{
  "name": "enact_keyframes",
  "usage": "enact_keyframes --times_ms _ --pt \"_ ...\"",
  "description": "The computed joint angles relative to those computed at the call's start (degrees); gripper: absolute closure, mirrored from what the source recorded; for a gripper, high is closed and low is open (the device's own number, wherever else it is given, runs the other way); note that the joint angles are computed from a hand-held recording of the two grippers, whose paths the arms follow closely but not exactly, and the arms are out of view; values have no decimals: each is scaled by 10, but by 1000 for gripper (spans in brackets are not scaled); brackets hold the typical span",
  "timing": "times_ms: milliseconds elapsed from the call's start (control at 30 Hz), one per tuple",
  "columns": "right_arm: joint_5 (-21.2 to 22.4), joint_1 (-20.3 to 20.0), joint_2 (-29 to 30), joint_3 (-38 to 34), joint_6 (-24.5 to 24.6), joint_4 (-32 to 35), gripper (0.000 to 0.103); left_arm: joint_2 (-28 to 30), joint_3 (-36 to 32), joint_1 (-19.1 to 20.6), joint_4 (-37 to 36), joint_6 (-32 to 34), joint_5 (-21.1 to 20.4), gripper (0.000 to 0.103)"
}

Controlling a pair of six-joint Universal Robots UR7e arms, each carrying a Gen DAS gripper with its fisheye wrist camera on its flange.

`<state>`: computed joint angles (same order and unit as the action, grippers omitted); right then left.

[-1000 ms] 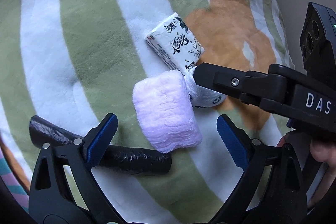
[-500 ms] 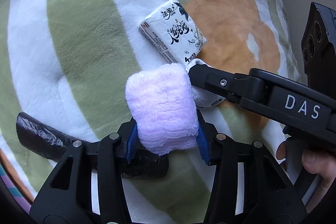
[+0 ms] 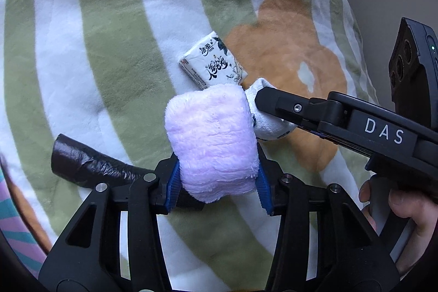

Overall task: Organize objects
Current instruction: 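Lift the pink sock with the left tool while the right tool carries the white sock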

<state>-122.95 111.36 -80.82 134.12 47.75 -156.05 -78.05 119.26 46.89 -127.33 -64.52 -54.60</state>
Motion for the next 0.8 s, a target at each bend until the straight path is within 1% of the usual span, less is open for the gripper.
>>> enact_keyframes --times_ms 33,133,233,367,533,600,700,800 --pt "-5 8 -2 -6 3 11 53 -6 0 -8 9 -9 5 61" --pt "-20 33 2 -33 9 49 53 -21 -17 -12 47 -20 19 61" --pt "-34 59 12 -66 10 89 53 -53 -26 -47 117 -73 34 61" --pt "-44 95 10 -99 20 147 53 -78 -42 -89 203 -139 59 60" --pt "-63 155 22 -148 18 237 53 -121 -66 -159 359 -262 73 60" --pt "-71 178 31 -168 13 274 53 -132 -79 -188 428 -322 74 60" --pt "-81 214 46 -198 10 330 53 -143 -100 -232 529 -412 62 60" --pt "-88 243 63 -218 8 364 53 -145 -117 -272 619 -497 37 60"
